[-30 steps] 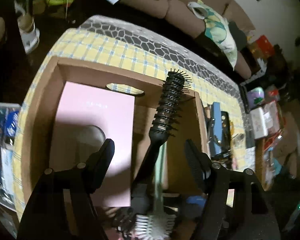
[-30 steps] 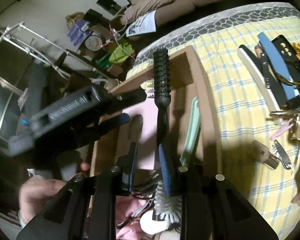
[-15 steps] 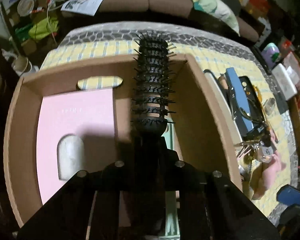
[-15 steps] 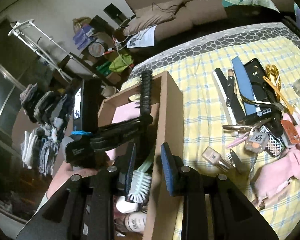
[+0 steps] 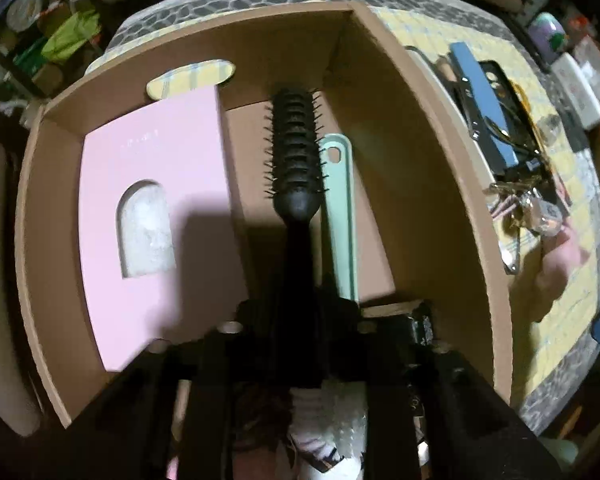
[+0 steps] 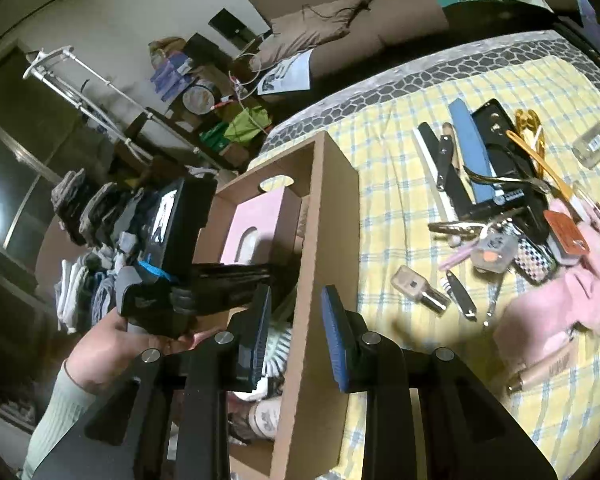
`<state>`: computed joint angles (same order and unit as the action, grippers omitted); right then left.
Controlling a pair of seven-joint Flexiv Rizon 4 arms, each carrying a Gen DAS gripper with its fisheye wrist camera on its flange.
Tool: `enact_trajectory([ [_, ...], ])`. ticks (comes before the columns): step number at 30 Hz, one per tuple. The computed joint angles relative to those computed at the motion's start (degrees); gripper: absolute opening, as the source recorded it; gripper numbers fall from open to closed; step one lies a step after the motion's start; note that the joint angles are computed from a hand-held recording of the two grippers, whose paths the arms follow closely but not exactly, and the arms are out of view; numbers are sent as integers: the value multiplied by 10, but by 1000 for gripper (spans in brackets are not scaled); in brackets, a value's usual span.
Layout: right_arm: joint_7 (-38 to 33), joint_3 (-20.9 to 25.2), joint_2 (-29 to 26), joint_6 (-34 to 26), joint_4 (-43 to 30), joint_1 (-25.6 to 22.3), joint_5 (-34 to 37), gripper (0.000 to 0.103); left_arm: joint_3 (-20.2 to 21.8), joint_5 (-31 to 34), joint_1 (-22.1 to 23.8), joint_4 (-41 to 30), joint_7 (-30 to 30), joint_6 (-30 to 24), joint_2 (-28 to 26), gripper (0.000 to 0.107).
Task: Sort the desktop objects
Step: 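Lower the hairbrush into the cardboard box and open the left tool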
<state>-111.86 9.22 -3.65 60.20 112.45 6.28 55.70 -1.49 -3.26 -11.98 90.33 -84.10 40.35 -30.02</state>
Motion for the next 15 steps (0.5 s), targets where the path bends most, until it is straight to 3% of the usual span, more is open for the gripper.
enact_trajectory([
  [2,-2,-1,10,1,6,-3,2,30,-8,-26,10,20,1,22,13,46],
  [3,-2,-3,15,2,9,-4,3,32,-3,-22,5,30,-11,41,25,59],
  [5,2,-7,24,6,16,-3,-3,51,-5,-34,10,60,-14,81,52,67],
  [6,4,-8,29,11,21,-2,-9,55,-7,-43,13,75,-15,95,65,72],
  [10,36,-13,45,50,52,4,-63,82,-3,-46,12,137,-27,164,118,100],
  [15,107,-18,56,105,103,7,-159,103,-19,-72,8,213,-14,229,171,103],
])
